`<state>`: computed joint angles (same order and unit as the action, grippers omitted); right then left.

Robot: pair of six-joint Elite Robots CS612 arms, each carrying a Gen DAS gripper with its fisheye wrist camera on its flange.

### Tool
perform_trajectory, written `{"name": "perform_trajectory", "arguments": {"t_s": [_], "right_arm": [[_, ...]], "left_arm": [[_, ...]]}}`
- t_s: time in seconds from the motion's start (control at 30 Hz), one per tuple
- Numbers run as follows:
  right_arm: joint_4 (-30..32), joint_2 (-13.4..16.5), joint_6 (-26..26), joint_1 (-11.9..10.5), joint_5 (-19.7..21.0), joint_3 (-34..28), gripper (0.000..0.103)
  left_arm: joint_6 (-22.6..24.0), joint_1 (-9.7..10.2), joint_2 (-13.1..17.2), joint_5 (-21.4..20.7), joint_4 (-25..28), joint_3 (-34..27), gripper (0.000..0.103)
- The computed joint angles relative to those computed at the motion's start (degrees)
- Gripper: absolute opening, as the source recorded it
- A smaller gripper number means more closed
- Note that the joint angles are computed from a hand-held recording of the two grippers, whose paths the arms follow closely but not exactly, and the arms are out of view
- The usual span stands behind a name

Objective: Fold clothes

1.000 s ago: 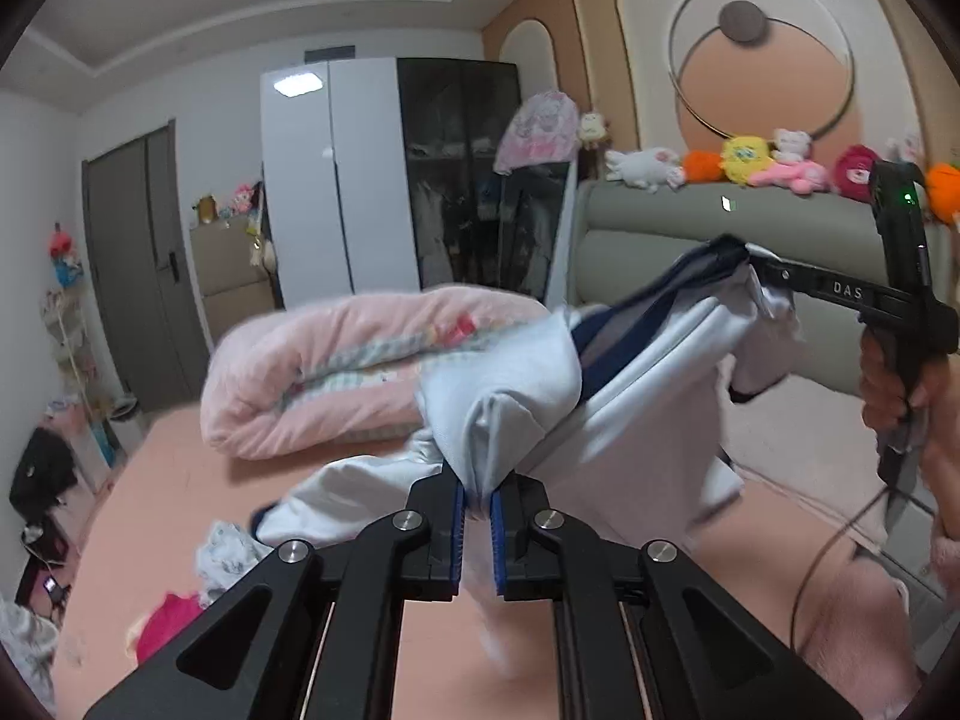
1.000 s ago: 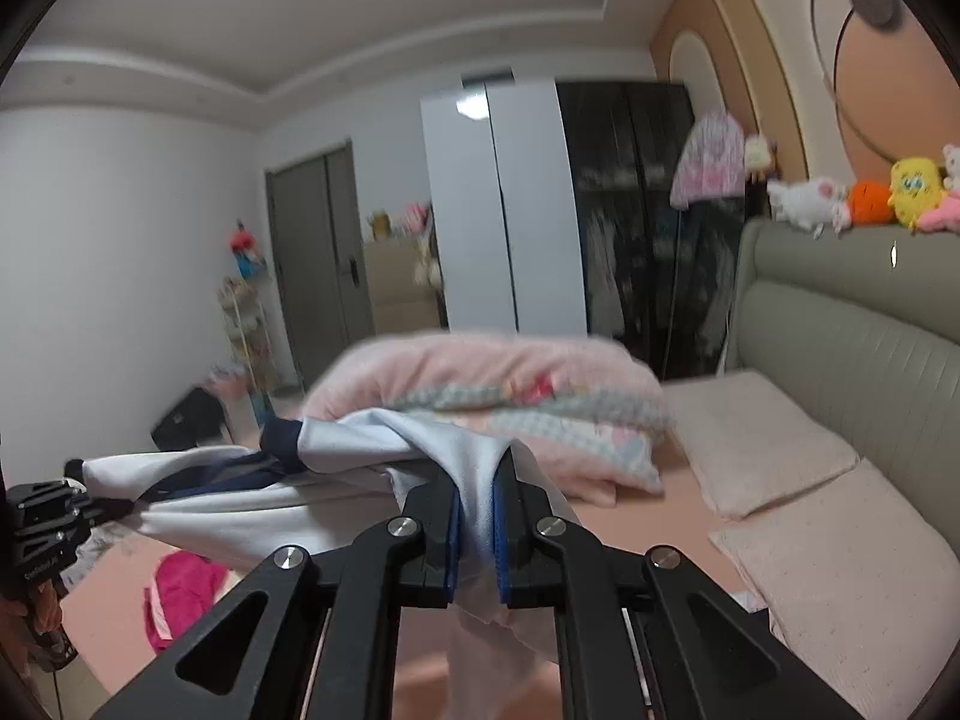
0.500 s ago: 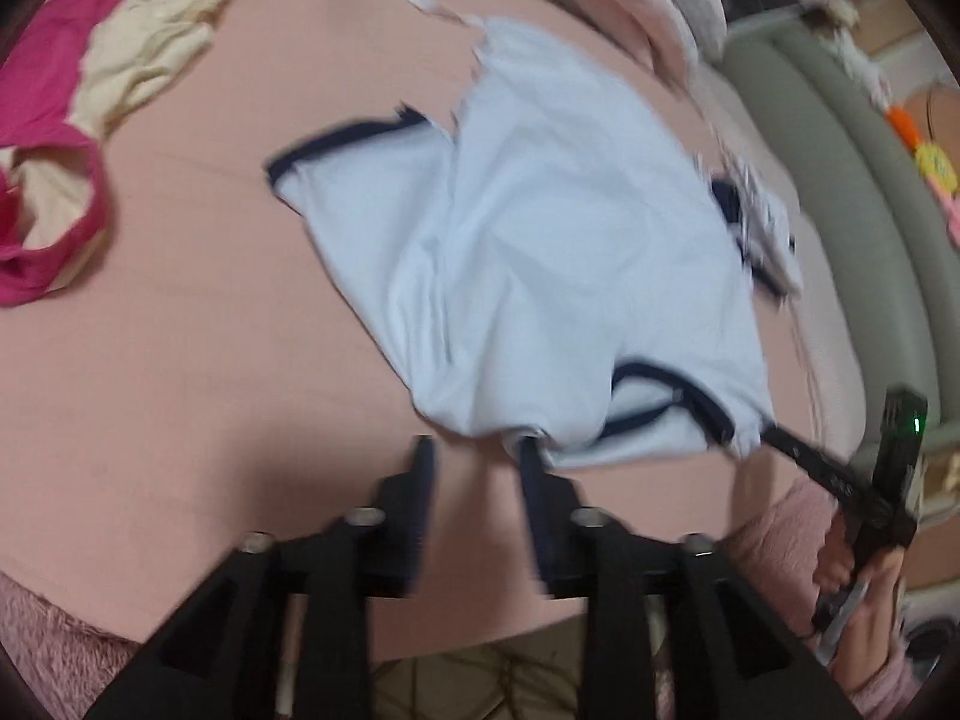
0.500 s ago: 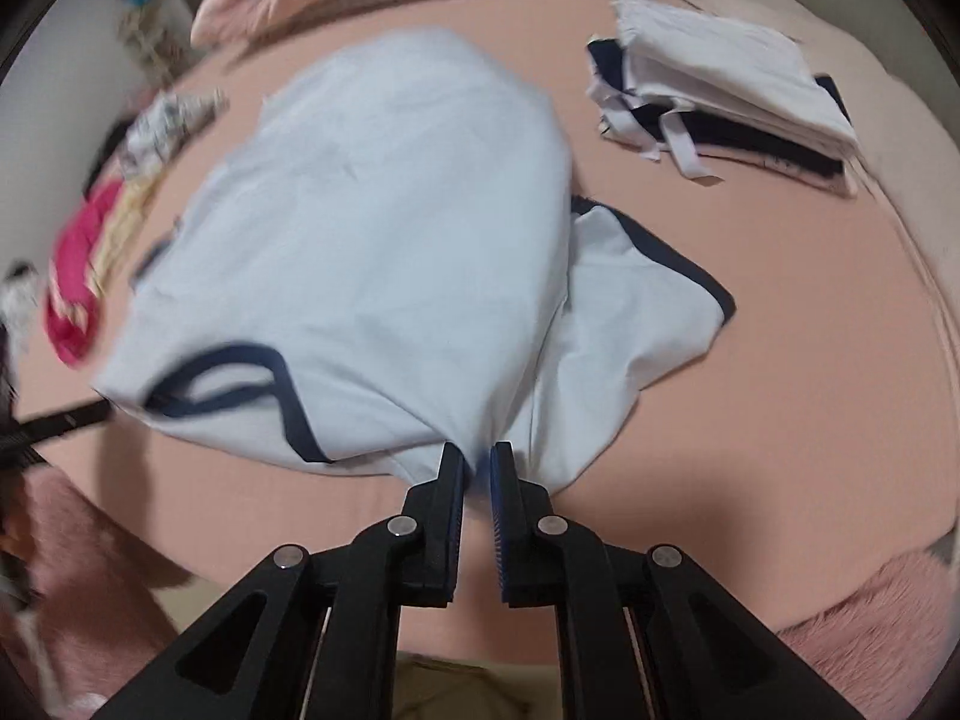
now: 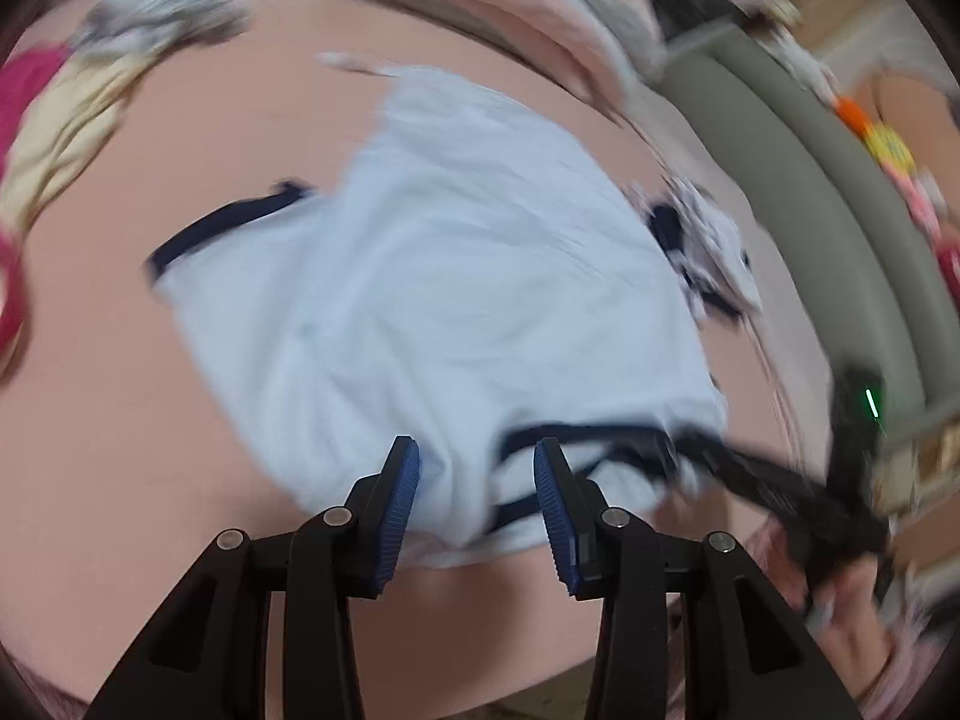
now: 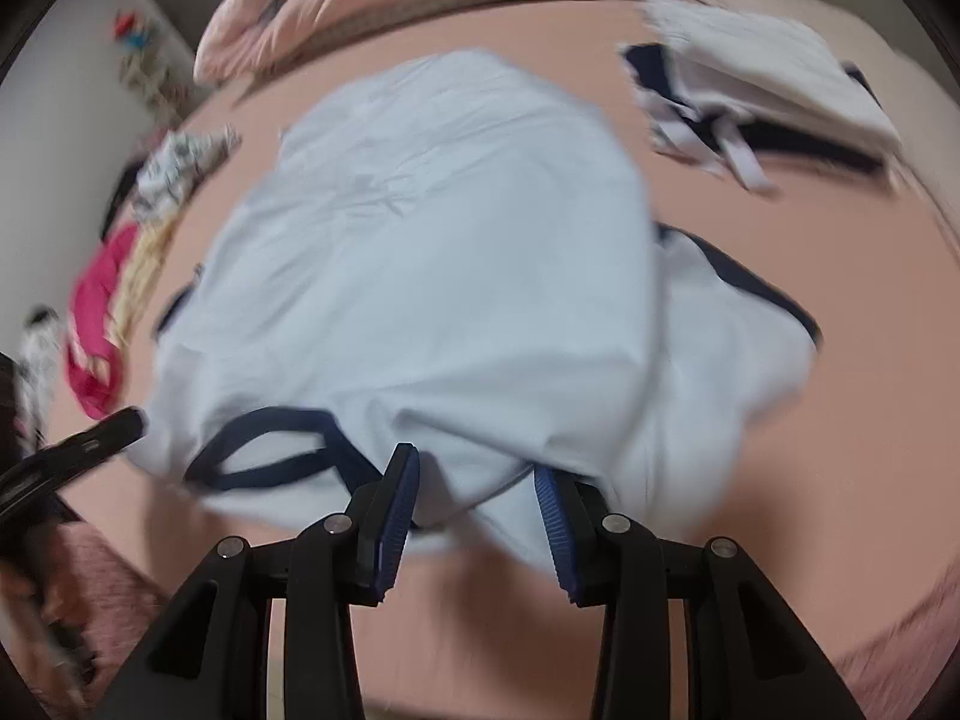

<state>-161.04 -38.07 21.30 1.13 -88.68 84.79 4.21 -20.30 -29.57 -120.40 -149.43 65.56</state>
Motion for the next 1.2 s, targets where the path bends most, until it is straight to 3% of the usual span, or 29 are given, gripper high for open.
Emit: {"name": "perform_trajectory", "arguments": {"t_s": [0.07,0.17,0.3,0.37,0.43,0.5,0.53,0.6,0.67,0.73,0.8,0.87,0.97,1.07,1.2], "right_arm": [[-0.49,0.9,1.88,-0.15,-1.77,-1.71,0.039],[-4.28,0.61,7.0,-0.93,0.02,-1.51,0.039],[-6.01,-1.99,4.12,-0.34,-1.18,1.57,0.039],[-6.8,-3.3,1.8,0.23,-2.48,3.46,0.039],[-5.11,-3.71,-1.12,0.62,-2.46,3.95,0.039],[0.28,-2.92,-5.19,1.06,-2.43,2.15,0.039],[3.73,-2.07,-7.04,1.44,-3.23,0.57,0.039],[8.3,-0.4,-9.12,1.77,-3.94,-2.13,0.039],[9.78,0.94,-7.91,1.79,-5.8,-4.03,0.039],[7.73,0.95,-4.4,0.94,-4.39,-4.17,0.039],[3.1,0.54,-0.98,0.16,-2.61,-3.38,0.039],[2.85,0.71,-0.61,-0.07,-2.78,-4.01,0.039],[6.69,1.43,-1.07,-0.05,-3.37,-5.53,0.039],[6.35,1.22,0.46,-0.34,-1.35,-4.45,0.039],[0.46,0.28,4.07,-0.47,0.65,-2.08,0.039]], "left_arm": [[3.47,-0.97,-0.25,1.66,-0.74,0.47,0.036],[8.08,-2.01,-1.22,5.23,-3.45,2.44,0.036],[10.55,-2.28,-3.7,8.88,-13.37,8.01,0.036],[12.36,-1.85,-3.9,6.96,-12.18,8.53,0.036],[14.98,-2.3,-3.19,8.62,-9.25,7.73,0.036],[18.54,-3.53,-1.87,14.12,-5.25,6.18,0.028],[19.9,-4.33,-1.16,17.76,-4.54,5.47,0.019],[21.4,-5.12,-0.25,22.09,-5.47,4.63,0.018],[18.22,-4.57,0.04,20.9,-5.77,3.17,0.018],[14.36,-3.97,0.22,19.82,-8.4,2.27,0.018],[11.06,-3.76,0.71,21.28,-10.06,1.08,0.018],[8.09,-3.63,1.28,22.96,-9.34,-0.25,0.018],[2.0,-2.35,1.96,15.73,-5.62,-2.47,0.018],[6.2,-2.77,0.61,17.11,-7.68,0.33,0.018],[9.85,-3.05,0.47,17.74,-4.55,0.57,0.018]]}}
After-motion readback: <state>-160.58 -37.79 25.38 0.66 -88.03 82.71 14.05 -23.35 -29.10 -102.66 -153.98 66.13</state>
